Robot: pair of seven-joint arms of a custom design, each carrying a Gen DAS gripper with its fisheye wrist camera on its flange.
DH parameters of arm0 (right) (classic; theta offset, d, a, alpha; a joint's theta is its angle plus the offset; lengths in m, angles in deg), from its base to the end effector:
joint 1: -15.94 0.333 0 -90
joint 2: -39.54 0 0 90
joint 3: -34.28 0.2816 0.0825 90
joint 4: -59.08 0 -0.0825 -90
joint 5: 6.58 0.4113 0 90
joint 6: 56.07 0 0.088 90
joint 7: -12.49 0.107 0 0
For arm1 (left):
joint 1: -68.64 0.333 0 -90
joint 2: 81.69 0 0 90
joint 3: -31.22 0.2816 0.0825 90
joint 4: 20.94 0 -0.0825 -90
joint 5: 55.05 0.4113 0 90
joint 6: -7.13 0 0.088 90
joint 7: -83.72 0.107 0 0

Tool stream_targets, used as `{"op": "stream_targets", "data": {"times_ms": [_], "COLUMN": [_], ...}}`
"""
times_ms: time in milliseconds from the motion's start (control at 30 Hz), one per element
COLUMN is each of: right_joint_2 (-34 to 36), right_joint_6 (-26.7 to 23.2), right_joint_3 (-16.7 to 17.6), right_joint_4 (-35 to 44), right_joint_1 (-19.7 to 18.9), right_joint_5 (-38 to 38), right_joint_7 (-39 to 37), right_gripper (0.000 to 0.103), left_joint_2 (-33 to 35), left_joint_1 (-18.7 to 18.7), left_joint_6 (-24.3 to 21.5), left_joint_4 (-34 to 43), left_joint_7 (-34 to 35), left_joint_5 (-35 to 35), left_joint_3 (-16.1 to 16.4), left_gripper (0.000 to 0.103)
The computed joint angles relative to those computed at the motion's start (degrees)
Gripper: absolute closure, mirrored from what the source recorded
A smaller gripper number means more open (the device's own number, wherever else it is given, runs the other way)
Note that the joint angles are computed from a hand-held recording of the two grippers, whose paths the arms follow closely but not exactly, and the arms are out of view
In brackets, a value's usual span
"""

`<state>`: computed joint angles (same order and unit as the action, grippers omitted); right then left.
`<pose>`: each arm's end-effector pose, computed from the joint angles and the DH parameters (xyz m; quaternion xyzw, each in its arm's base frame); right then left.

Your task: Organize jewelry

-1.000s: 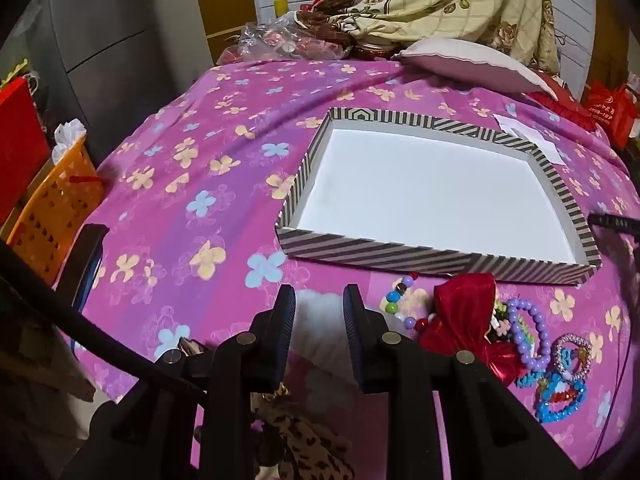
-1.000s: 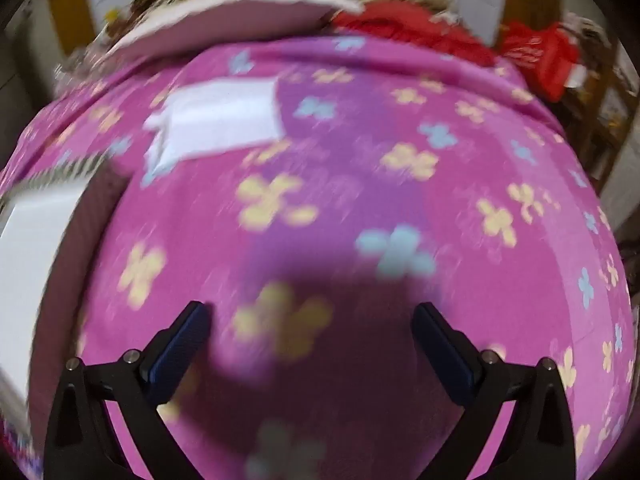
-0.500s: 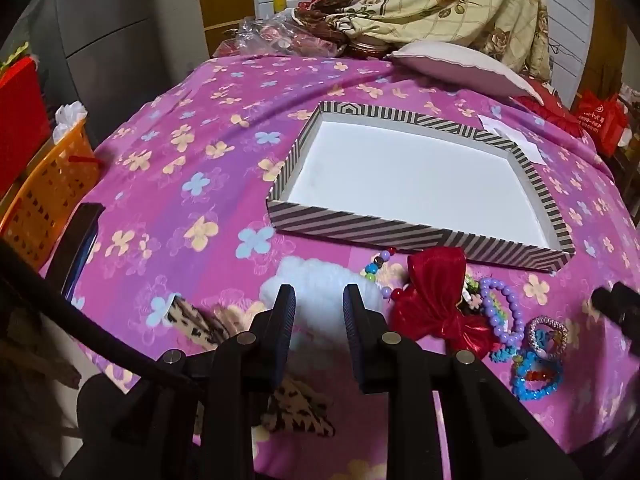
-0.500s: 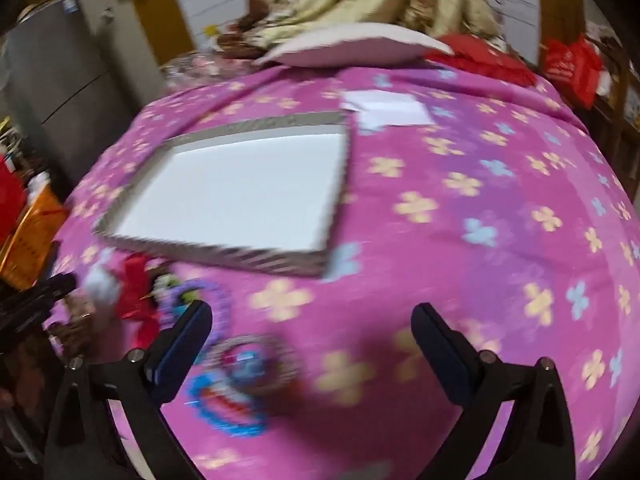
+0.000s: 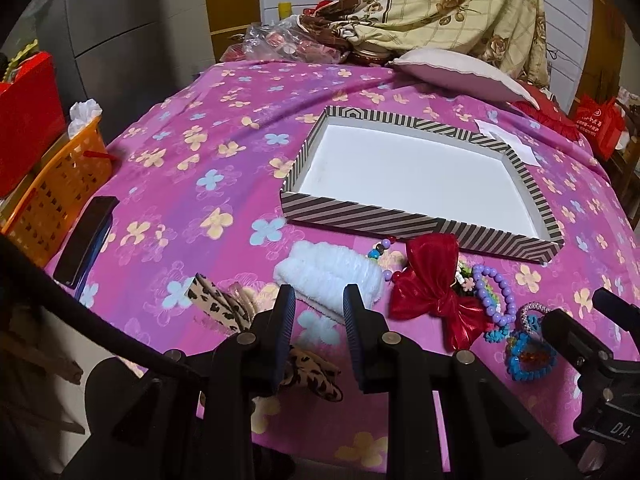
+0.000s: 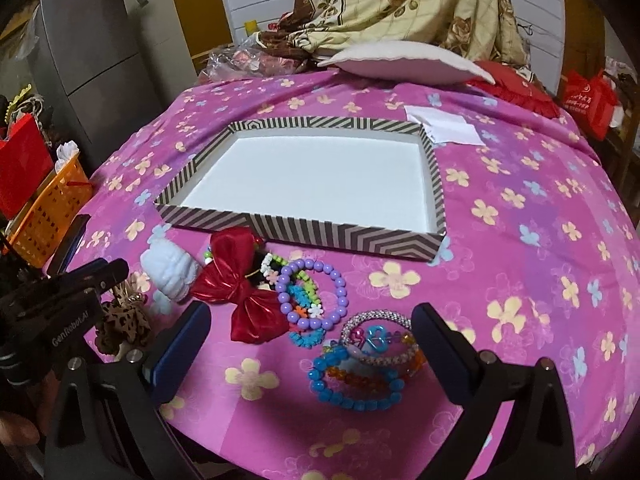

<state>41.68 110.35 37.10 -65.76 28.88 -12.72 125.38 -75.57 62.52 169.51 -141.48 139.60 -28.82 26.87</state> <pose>0.5823 0.1709 0.4028 -0.6554 0.6753 -0.1717 0.2914 0.6076 -0.1347 0.3854 -0.6760 0.6610 -0.2269 0.2337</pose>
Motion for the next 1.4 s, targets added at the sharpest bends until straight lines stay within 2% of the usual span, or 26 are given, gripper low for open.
{"op": "stream_targets", "data": {"times_ms": [67,133,333,433,600,900,1233,1400], "right_joint_2": [-1.1,1.1,0.5,0.6,0.8,0.7,0.3,0.3], "right_joint_6": [0.0,-0.7,-0.5,-0.5,-0.9,-2.2,-0.4,0.5], "right_joint_3": [-0.2,-0.5,0.0,-0.2,-0.2,-0.1,-0.4,-0.1], "right_joint_4": [-1.0,1.3,0.6,0.7,0.8,1.1,0.4,0.1], "right_joint_1": [0.2,-0.1,-0.5,-0.3,-0.6,-0.2,0.3,0.2], "right_joint_5": [-3.2,-2.7,0.6,-1.2,0.9,-0.8,-7.3,-5.5], "right_joint_7": [3.5,3.2,1.4,3.1,2.1,3.3,7.0,5.8], "right_gripper": [0.001,0.001,0.001,0.001,0.001,0.001,0.001,0.001], "left_joint_2": [-0.4,-0.7,-1.5,-1.5,-1.5,-1.3,-1.5,-1.7], "left_joint_1": [-0.1,0.0,0.3,0.5,0.6,0.5,0.5,0.6], "left_joint_6": [-0.1,0.1,0.2,0.1,-0.1,-0.4,-0.5,-0.5], "left_joint_4": [-0.4,-0.7,-1.4,-1.4,-1.6,-1.7,-1.8,-2.0], "left_joint_7": [-0.2,-0.5,0.1,0.9,2.0,2.5,2.5,2.0], "left_joint_5": [0.3,0.5,-0.1,-1.1,-2.2,-3.2,-3.5,-3.3], "left_joint_3": [0.0,-0.1,-0.7,-0.9,-1.1,-1.1,-1.1,-1.2], "left_gripper": [0.057,0.057,0.057,0.057,0.057,0.057,0.057,0.057]}}
